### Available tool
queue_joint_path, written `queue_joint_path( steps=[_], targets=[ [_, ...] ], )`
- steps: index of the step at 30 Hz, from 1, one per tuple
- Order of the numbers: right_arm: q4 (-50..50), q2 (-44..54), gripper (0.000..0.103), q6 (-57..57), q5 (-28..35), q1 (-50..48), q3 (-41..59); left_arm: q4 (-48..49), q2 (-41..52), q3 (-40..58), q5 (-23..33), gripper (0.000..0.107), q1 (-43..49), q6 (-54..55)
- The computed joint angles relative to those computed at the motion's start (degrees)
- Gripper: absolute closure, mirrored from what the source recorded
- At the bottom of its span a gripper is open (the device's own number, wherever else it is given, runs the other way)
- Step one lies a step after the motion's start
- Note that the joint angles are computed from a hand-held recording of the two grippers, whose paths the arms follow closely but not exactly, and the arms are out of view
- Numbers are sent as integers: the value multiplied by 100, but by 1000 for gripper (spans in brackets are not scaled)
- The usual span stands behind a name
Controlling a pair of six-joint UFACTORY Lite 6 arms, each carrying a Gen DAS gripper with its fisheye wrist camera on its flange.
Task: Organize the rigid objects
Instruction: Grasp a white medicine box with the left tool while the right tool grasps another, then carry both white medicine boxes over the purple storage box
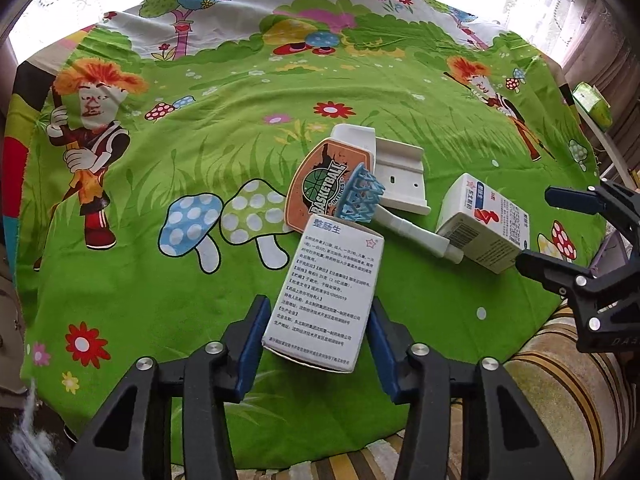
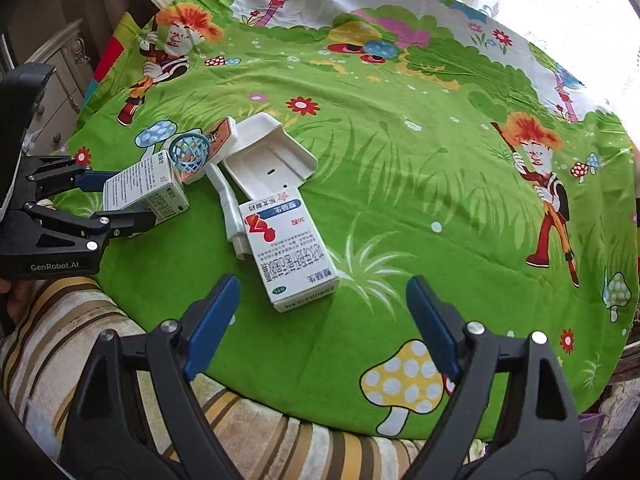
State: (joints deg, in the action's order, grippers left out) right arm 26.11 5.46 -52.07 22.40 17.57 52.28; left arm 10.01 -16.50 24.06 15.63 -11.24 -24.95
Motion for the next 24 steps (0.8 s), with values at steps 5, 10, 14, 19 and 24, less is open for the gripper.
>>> queue_joint_path(
  steps=[5, 10, 14, 19, 24],
  targets=[
    [-404, 474, 16, 401, -169, 276, 262, 7, -291, -177, -72, 63, -34, -58],
    [-847, 794, 41, 793, -157, 441, 374, 690, -768, -335, 75, 64, -243, -912],
    [-459, 678, 59, 356, -113, 355, 255, 905, -1154, -425, 263, 64, -339, -1297],
    [-104, 237, 59, -49, -94, 202, -86, 1262, -1576, -484, 574, 64, -620, -1938],
    [269, -594, 59, -428, -12, -165, -577, 1561, -1804, -371, 864, 64, -1218, -2661]
  ],
)
